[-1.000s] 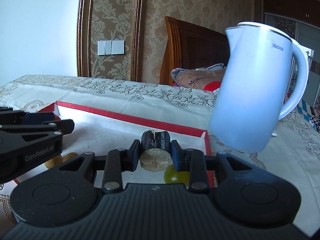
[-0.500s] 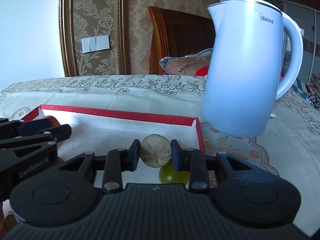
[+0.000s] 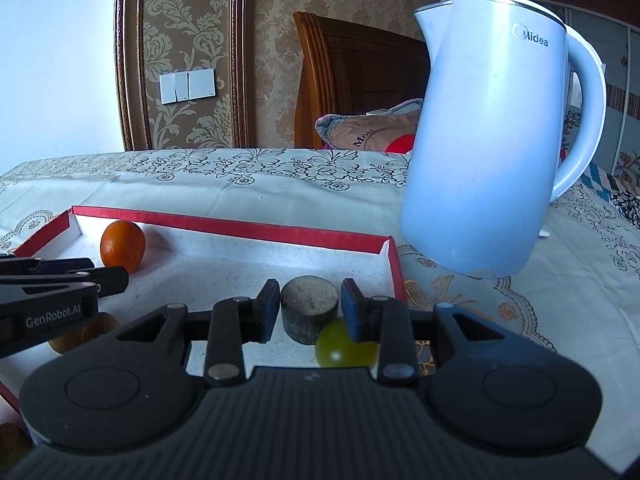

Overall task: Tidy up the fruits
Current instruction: 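Lower the sugarcane piece into the tray and open the right tool, then grasp a second dark sugarcane piece with the left tool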

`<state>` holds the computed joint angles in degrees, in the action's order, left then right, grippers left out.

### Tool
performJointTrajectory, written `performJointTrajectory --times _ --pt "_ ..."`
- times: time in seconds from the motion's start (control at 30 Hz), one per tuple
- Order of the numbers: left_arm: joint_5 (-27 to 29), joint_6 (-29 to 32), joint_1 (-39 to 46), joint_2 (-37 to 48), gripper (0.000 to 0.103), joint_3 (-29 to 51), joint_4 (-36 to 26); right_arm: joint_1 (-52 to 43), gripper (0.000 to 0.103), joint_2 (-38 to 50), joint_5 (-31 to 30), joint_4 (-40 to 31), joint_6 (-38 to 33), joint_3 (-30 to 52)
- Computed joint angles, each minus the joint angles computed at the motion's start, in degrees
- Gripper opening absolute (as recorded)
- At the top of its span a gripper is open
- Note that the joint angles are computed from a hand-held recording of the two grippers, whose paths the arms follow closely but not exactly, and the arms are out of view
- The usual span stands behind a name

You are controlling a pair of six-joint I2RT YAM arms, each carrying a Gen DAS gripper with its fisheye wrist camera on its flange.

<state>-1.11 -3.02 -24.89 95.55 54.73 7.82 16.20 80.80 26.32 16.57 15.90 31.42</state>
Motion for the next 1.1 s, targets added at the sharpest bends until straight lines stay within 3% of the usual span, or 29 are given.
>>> performJointTrajectory --times 0.1,0.2,0.27,0.47,0.7,0.83,0.97,1.1 --pt "0.8 -0.6 0.5 -0.1 0.029 0.0 0.0 0.0 0.037 -0.2 0.0 0.4 0.2 -0.3" --pt "0.6 -0.4 0.4 -0.4 0.029 -0.4 0.2 0.1 0.052 -0.9 0.1 1.2 0.6 -1.1" --pt "0.5 -0.4 0.4 -0.8 0.029 -1.2 1.0 0.5 0.076 -1.6 1.1 1.9 0.5 -1.8" --pt "-0.6 -0.1 0.8 -4.7 0.029 -5.5 4.5 1.7 0.102 -7.6 3.0 3.2 1.8 -5.8" --pt "-3.4 1.5 1.0 -13.2 0.031 -14.0 8.5 1.9 0.103 -18.0 3.2 1.0 5.3 -11.5" --pt "-2.3 0.0 2.0 -18.3 0.07 -18.2 9.5 3.0 0.103 -24.6 2.5 -4.0 8.5 -14.2" --pt "-2.9 1.3 1.6 -23.4 0.07 -22.5 10.9 6.6 0.103 -30.5 4.8 -7.8 10.3 -16.4" --pt "-0.4 1.7 2.1 -28.6 0.07 -25.2 6.5 11.2 0.103 -36.1 8.1 -12.2 12.1 -18.0"
